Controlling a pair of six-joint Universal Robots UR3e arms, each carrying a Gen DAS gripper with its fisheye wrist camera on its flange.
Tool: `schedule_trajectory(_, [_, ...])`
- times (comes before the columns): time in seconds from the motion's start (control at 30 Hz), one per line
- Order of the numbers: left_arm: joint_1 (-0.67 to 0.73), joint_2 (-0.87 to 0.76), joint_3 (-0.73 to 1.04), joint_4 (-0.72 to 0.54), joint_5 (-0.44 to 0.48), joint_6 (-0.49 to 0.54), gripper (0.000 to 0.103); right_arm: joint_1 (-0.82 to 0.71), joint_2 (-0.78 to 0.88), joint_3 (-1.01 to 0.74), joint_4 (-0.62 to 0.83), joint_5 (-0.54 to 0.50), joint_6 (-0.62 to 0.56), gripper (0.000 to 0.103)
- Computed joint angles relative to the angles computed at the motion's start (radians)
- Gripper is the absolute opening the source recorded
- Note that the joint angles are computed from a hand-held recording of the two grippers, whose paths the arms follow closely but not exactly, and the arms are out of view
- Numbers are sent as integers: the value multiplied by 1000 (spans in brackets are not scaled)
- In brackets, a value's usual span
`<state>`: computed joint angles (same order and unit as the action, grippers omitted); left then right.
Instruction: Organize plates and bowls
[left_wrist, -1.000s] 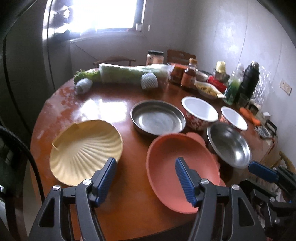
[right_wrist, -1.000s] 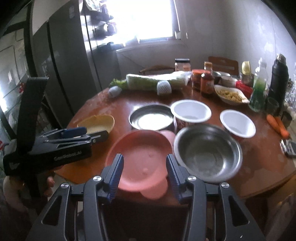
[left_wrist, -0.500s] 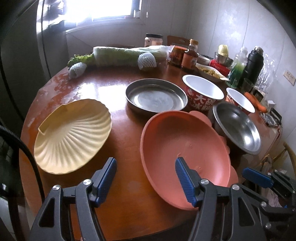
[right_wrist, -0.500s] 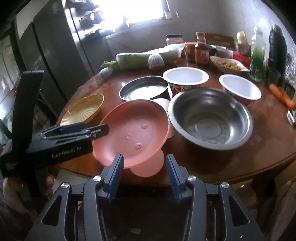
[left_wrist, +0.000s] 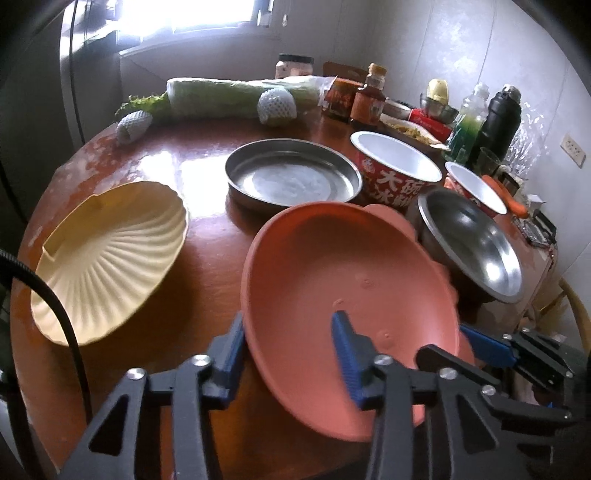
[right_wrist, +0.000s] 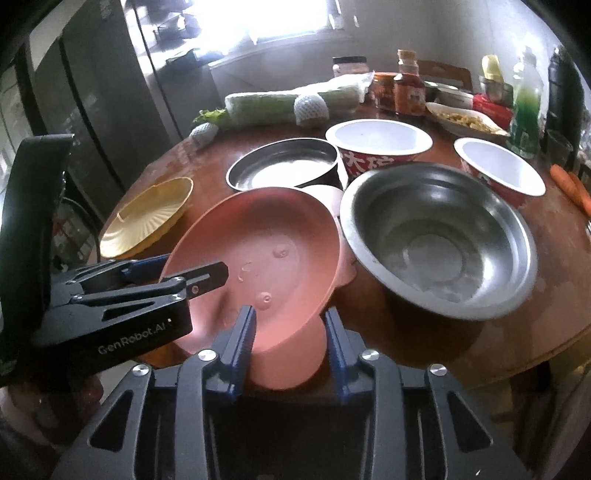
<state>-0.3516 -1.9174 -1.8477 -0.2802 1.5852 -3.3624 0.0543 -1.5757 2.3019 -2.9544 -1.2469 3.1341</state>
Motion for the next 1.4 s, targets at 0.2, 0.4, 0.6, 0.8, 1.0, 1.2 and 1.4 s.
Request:
schedule_trajectory(0.2, [-6, 29, -38, 20, 29, -2, 44, 24, 4, -13, -1, -20, 1, 35])
schedule_trajectory(0.4, [25, 160, -140, 42, 62, 2, 44, 72, -17, -62, 33, -19, 14, 35])
schedule_trajectory(0.6, [144, 299, -187, -11, 79, 46, 44, 204, 100, -289, 76, -47, 77, 35])
schedule_trajectory(0.8, [290, 348, -194, -50, 38, 131, 44, 324, 283, -578, 155, -93, 124, 36])
schedule_trajectory(1.0, [383, 311, -185, -43, -21, 184, 44, 372, 419, -753, 198, -116, 171, 36])
schedule_trajectory(1.2, [418, 242, -170, -21, -38, 209, 44, 398, 501, -838, 236, -130, 196, 36])
schedule_trajectory(1.4, [433, 201, -163, -6, -42, 227, 44, 405, 536, -874, 257, -136, 217, 36])
